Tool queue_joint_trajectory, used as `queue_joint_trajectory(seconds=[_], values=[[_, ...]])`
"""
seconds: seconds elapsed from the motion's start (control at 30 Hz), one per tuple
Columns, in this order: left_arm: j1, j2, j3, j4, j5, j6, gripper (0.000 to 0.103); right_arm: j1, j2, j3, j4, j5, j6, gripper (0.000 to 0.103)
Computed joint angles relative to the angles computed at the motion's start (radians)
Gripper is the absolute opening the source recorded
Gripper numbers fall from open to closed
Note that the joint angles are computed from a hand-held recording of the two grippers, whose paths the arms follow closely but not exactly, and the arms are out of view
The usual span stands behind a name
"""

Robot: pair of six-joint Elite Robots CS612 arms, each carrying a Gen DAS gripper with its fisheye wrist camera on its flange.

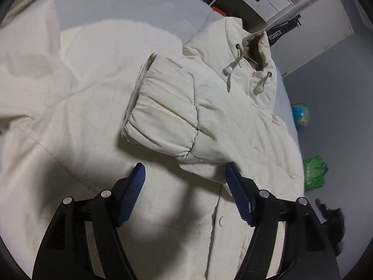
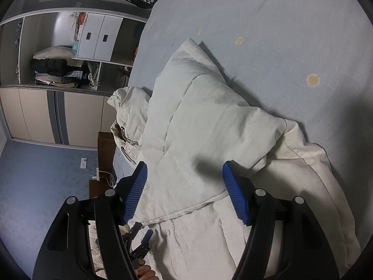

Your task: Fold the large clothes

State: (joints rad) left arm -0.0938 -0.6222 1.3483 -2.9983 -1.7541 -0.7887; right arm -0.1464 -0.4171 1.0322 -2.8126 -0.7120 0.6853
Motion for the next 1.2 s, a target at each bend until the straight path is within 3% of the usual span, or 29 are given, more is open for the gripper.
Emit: queue_joint_trajectory(seconds=[0.3, 0.47, 0.57, 0.63, 0.67, 0.93, 1.2], values=[[0.017, 0.037, -0.015, -0.144, -0.164, -0.11, 0.058, 0.009, -0.011, -0.001, 0.031, 0.0, -0.098, 0.064], [0.016, 0.045, -0.026, -0.177, -0.153, -0.118, 0.058, 0.014, -0.01, -0.012, 0.094, 0.013, -0.141, 0.064], [0.021, 0.059, -0.035, -0.192, -0.144, -0.174, 0.044, 0.017, -0.014, -0.013, 0.109, 0.014, -0.183, 0.063], [0.02, 0.05, -0.037, -0.116, -0.126, -0.132, 0.012, 0.019, -0.017, -0.011, 0.121, 0.007, -0.205, 0.063], [0.02, 0.048, -0.038, -0.099, -0.129, -0.11, 0.009, 0.02, -0.018, -0.012, 0.125, 0.005, -0.214, 0.063], [0.008, 0.013, -0.009, -0.018, -0.082, -0.054, 0.004, 0.035, -0.043, 0.001, 0.155, -0.063, -0.34, 0.063], [0.002, -0.029, 0.042, 0.032, -0.08, -0.066, 0.004, 0.03, -0.038, 0.006, 0.137, -0.065, -0.287, 0.064]])
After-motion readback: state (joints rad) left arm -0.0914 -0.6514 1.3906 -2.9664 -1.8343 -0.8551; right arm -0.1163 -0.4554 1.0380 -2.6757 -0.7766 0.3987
